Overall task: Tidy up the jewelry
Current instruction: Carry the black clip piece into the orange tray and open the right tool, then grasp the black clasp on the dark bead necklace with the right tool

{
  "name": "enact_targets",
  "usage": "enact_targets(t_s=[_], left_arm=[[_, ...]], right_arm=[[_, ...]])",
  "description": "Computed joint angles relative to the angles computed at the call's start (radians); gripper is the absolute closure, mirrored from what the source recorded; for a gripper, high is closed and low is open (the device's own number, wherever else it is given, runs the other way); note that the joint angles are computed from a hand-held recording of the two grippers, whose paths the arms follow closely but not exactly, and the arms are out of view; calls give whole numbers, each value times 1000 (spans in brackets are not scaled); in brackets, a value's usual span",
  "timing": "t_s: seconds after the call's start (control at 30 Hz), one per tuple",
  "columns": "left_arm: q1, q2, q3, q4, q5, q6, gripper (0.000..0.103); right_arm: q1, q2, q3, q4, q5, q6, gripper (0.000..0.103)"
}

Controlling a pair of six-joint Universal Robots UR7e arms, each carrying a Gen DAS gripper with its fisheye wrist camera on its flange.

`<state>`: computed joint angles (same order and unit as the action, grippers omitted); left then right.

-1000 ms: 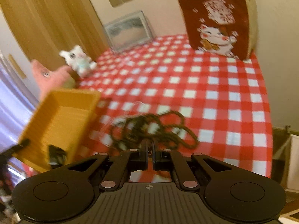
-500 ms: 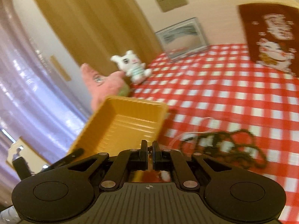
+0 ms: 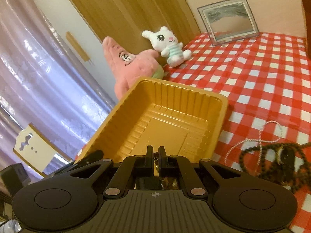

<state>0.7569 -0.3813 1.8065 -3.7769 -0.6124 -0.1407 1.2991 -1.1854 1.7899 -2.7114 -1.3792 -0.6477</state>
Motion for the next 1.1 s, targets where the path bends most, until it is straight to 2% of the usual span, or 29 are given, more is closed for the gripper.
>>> enact_targets(t_s=[0.2, 0.3, 0.47, 0.7, 1.1], left_arm=[[3, -1, -3, 1, -4, -1, 96], [5, -2, -7, 2, -9, 6, 96], [10, -4, -10, 3, -15, 11, 95], [11, -8, -7, 16, -12, -2, 95], [13, -12, -5, 27, -11, -1, 96]], right_arm=[[14, 40, -22, -70, -19, 31, 98], [14, 37, -20, -81, -38, 24, 94], [-8, 1, 18, -89, -61, 16, 71], [-71, -75, 105, -106, -142, 1, 66], [-163, -157, 162, -171, -247, 58, 65]])
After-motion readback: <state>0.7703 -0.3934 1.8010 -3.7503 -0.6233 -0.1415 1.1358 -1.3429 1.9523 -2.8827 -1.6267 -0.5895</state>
